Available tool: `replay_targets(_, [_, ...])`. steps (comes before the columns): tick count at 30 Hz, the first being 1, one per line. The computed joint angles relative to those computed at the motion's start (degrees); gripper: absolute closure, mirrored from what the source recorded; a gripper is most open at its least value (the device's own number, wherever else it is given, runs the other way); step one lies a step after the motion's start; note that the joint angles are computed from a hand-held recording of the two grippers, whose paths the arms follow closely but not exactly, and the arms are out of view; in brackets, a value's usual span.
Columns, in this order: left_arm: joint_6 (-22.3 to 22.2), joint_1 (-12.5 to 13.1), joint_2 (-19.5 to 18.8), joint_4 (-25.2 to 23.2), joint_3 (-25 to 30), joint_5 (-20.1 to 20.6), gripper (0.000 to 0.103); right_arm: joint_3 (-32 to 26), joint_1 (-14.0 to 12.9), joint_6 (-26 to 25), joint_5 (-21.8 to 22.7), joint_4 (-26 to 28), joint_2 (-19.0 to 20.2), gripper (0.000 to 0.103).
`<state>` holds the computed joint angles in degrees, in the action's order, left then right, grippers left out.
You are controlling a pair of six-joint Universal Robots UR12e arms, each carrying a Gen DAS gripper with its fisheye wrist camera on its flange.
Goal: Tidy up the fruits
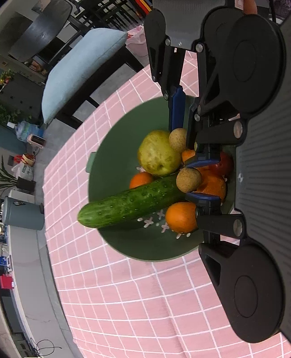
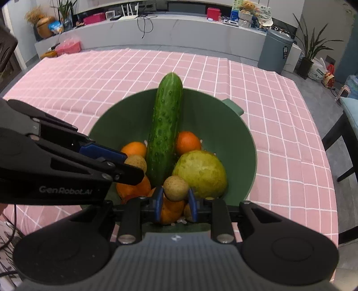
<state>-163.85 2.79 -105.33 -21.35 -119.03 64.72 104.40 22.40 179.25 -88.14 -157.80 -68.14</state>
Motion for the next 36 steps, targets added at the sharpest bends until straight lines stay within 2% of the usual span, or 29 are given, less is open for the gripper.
replay_targets(7, [-0.3,-0.3,-0.2,0.0,0.0,0.6,0.076,0.2,-0.1,-0.3,0.2,1.2,-0.4,0.083])
replay_targets(9, [-0.6,-0.3,0.0,-0.1,-0.1,0.7,0.073,0.2,-0.1,-0.3,0.4,1.6,-0.4,0.082])
replay_targets(11, [-1.1,-0.3,0.3,0.3,-0.4,0.6,0.060,0.5,-0.1,-0.2,0.4,1.6,-0.8,0.082])
replay_targets(12, [-1.2,-0.2,0.6,0.7,-0.5,0.5,0.056,0.6,-0.1,-0.3,0.2,1.5,-1.0,0.081])
replay_targets(14, [-1.2,0.0,1.4,1.4,-1.0,0.4,0.049,0.7,0.0,-0.5,0.0,1.3,-1.3,0.065])
replay_targets(17, [-1.0,0.4,3.0,3.8,-2.1,0.4,0.045,1.3,0.0,-0.2,-0.6,0.0,-2.5,0.059])
replay_targets(19, [-1.5,0.9,4.3,7.2,-3.4,0.0,0.041,1.9,-0.1,0.7,-0.5,-1.8,-3.4,0.056])
replay_targets(20, [-2.2,1.2,5.0,9.6,-4.3,-0.1,0.036,2.4,-0.1,1.5,-0.8,-3.3,-3.9,0.049])
replay_targets(23, [-4.1,2.0,7.0,16.8,-7.0,1.0,0.033,4.3,0.6,4.6,-3.1,-9.4,-5.3,0.036])
replay_targets(27, [-4.7,2.4,9.4,24.2,-10.1,5.3,0.028,6.8,1.3,10.1,-4.2,-15.9,-7.1,0.033])
replay_targets(29, [-4.1,2.5,10.3,28.5,-12.0,7.5,0.022,8.0,2.0,12.7,-4.8,-19.1,-7.7,0.026])
replay_targets(30, [-3.6,2.4,10.6,30.4,-12.8,8.8,0.021,8.7,2.4,13.7,-5.4,-20.8,-7.9,0.026])
replay_targets(33, [-2.6,1.9,11.3,35.2,-14.8,12.6,0.020,10.4,4.0,15.4,-7.1,-25.5,-8.2,0.023])
replay_targets(36, [-3.6,1.5,11.4,39.4,-16.5,15.7,0.015,12.0,5.4,16.7,-9.3,-29.6,-8.2,0.021])
